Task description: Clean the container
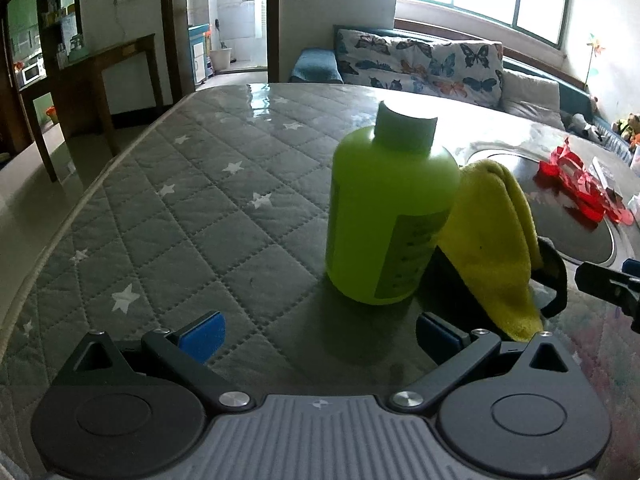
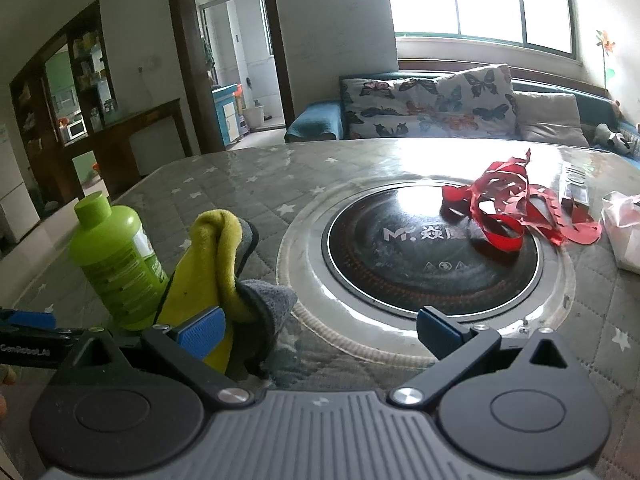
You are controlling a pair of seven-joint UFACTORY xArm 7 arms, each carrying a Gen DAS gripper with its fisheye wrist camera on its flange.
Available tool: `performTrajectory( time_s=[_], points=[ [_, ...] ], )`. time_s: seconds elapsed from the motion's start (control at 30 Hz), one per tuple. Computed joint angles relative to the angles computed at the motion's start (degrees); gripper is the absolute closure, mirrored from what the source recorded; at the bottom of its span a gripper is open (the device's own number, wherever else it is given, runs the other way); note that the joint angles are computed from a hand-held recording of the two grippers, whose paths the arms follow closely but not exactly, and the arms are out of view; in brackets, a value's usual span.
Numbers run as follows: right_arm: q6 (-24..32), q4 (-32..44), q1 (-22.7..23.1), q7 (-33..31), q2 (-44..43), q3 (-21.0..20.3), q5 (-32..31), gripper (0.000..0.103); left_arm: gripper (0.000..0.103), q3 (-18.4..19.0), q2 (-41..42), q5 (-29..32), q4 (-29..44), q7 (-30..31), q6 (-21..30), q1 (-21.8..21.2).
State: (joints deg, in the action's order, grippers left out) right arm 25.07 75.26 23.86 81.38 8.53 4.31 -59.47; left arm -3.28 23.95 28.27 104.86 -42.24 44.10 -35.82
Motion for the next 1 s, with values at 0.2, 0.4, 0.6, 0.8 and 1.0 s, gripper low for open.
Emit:
performTrajectory(
  time_s=[0.2,0.4,0.6,0.8,1.0],
  points=[
    [-0.3,-0.5,0.0,-0.4,-0.2,0.2,0.5,0.0,0.0,0.1,0.7,0.3,1.3,0.1,1.8,-0.7],
    [-0.4,-1.0,0.3,-0.6,-0.5,0.5,0.3,0.0,0.0,0.1,1.0,0.2,2.4,0.5,3.3,-1.1],
    [-1.0,-1.7,0.3,-0.7,-0.9,0.7,0.4,0.0,0.0,0.3,0.4,1.2,1.8,-0.5,3.5,-1.6],
    [-0.4,-2.1,0.6,0.4,-1.5,1.0,-1.0,0.0,0.0,0.0,-1.3,2.5,-0.4,-2.4,3.0,-1.8],
    [-0.3,-3.1,0.4,1.9,-2.5,1.7,-2.3,0.0,0.0,-0.6,-2.4,3.5,-1.7,-3.1,3.5,-1.7]
  ],
)
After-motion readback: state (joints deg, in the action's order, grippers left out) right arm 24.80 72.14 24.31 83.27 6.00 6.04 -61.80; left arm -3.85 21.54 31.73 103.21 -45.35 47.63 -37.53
